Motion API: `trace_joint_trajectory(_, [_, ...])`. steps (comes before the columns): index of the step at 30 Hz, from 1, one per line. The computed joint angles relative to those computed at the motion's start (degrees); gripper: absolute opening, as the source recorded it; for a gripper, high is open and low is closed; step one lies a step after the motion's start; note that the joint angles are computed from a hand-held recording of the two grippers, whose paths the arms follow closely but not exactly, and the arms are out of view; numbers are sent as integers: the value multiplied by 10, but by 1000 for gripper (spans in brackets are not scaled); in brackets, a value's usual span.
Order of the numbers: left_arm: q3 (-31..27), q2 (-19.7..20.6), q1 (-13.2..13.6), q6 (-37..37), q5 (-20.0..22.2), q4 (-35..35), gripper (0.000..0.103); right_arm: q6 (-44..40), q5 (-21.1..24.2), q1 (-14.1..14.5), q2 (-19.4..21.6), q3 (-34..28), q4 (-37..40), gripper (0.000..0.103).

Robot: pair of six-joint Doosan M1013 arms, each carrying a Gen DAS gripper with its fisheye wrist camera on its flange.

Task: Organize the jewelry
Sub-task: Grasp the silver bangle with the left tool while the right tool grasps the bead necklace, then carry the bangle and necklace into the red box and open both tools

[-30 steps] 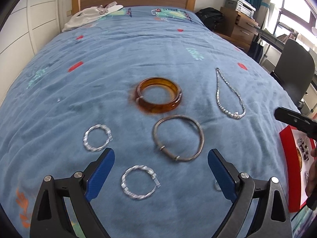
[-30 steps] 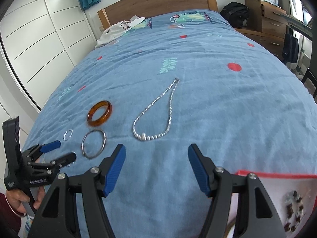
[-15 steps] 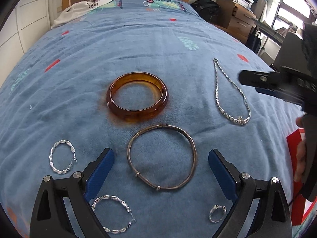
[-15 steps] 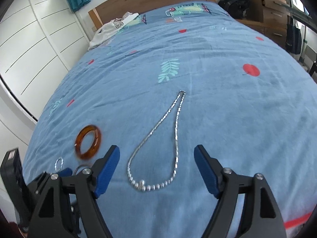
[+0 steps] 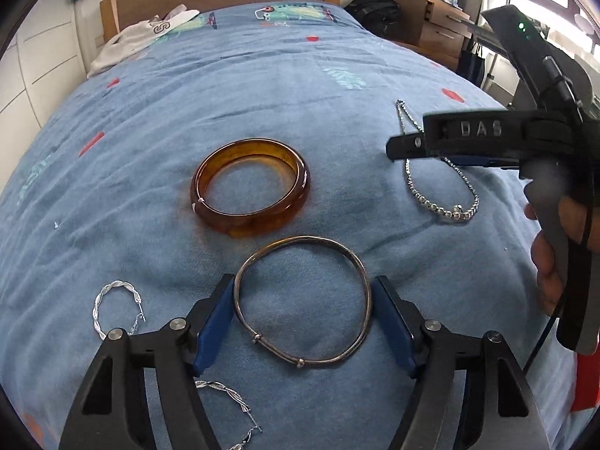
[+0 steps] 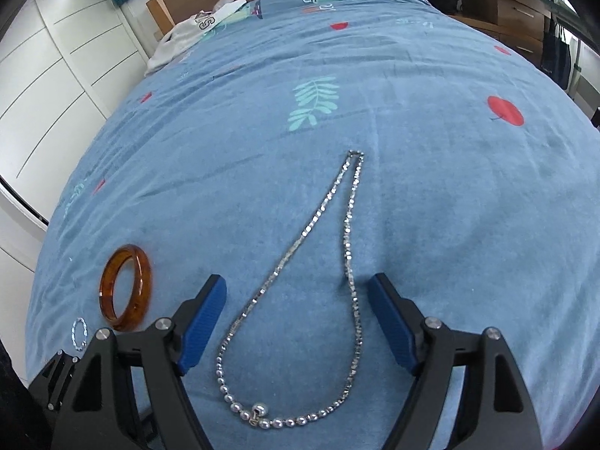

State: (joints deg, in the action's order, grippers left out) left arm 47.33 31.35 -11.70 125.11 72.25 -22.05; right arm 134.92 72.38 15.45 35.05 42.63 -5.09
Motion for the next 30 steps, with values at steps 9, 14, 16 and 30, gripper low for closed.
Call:
trace_joint_trajectory(9, [10, -7, -1, 14, -14, -11, 71, 0, 18, 4, -19, 25, -21, 4])
trace_joint_trajectory(14, [8, -9, 0, 16, -9, -22, 71, -4, 2, 8, -36, 41, -28, 3])
trace_joint_trajectory(16, [6, -10, 1, 11, -5, -28, 71, 3, -13, 9, -46, 50, -33, 3])
trace_joint_trajectory(30, [-1, -38, -1, 11, -5, -57, 71, 10, -47, 21, -98, 41, -86, 3])
